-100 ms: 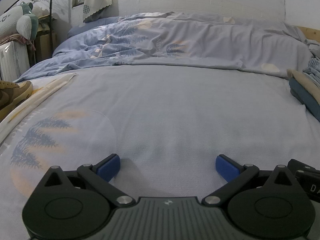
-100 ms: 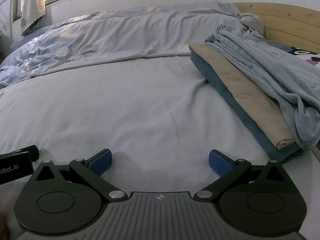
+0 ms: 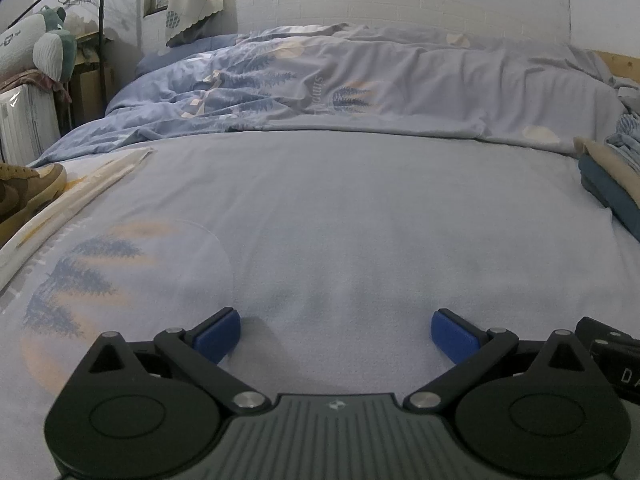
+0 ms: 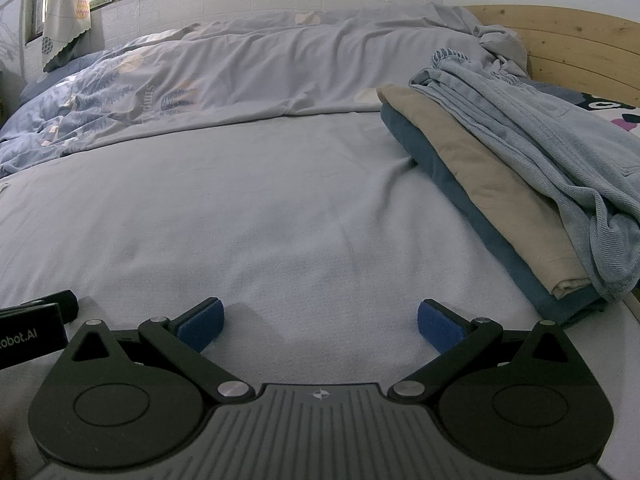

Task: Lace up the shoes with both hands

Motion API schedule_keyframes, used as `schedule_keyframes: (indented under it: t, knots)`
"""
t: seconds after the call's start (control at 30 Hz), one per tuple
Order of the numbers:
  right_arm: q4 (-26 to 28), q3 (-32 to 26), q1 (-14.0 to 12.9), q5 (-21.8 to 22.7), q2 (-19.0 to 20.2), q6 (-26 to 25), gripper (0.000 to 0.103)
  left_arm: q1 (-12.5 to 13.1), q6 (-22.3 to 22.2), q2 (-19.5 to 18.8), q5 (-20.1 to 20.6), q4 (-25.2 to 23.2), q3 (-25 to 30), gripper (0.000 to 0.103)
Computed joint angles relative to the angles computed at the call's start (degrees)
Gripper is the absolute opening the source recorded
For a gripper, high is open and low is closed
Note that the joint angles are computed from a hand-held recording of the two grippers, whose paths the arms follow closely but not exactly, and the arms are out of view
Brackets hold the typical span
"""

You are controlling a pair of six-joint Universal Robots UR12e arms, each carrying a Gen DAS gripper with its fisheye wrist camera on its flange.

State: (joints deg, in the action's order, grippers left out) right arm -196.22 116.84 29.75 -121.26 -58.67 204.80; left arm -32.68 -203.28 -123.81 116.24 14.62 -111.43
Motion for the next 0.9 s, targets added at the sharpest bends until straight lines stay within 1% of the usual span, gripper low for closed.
schedule_keyframes:
  t: [0.1, 0.2, 0.9]
  knots:
    - [0.00, 0.00, 0.00, 0.00, 0.00, 0.00, 0.103, -0.35, 0.73, -0.17, 1.30, -0.92, 0.45, 0.103]
    - [0.02, -0.01, 0.00, -0.01, 0.00, -0.01, 0.103, -0.20, 0.71, -0.01, 0.87, -0.49, 0.18, 0.103]
    - [-0.10, -0.10, -0.17, 0.13, 0.13, -0.14, 0.103, -0.38, 0.70, -0.03, 1.55, -1.10, 0.45, 0.103]
